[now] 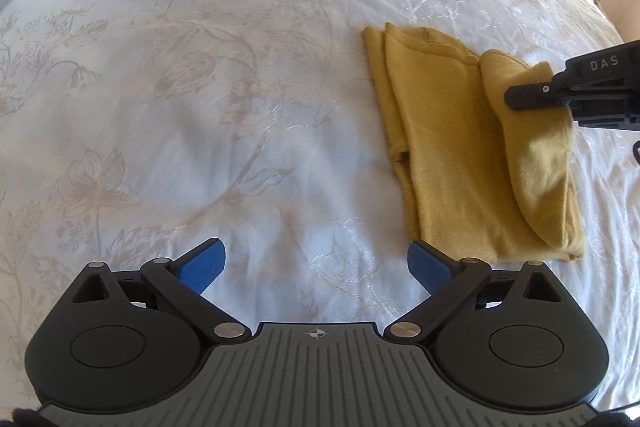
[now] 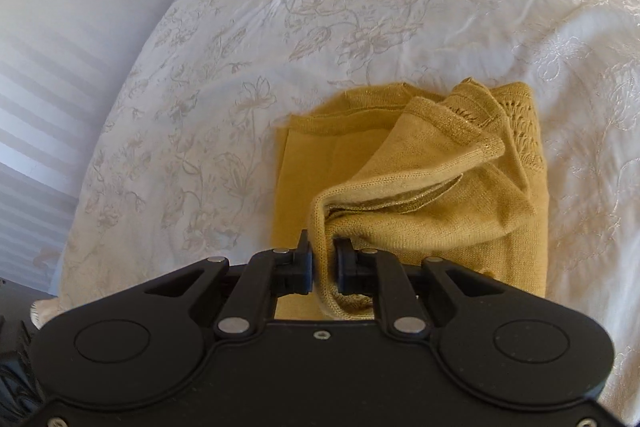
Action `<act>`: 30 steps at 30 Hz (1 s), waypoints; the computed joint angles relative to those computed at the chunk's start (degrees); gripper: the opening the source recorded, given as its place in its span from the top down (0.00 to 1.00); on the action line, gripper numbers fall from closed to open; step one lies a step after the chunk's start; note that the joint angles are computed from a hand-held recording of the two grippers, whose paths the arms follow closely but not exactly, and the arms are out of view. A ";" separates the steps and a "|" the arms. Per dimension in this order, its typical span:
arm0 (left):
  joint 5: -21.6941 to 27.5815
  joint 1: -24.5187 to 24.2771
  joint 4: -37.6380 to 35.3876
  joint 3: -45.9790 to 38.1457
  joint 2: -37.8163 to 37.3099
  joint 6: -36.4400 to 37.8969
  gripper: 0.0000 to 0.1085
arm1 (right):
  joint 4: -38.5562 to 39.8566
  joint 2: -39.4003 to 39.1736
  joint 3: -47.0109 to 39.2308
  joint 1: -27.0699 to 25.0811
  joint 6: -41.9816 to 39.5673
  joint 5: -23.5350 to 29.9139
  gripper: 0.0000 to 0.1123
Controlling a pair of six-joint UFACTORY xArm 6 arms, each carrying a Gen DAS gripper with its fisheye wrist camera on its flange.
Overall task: Fold small clothes
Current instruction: 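Grasp the side edge with the right tool and fold it over the body, then open the right tool and withdraw it from the folded sweater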
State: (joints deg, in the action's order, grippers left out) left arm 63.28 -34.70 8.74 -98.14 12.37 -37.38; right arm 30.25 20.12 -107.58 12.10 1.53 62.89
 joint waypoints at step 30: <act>0.63 2.94 -2.72 -11.37 7.35 6.80 0.08 | 0.26 -13.67 15.55 -0.03 -3.67 -7.85 0.53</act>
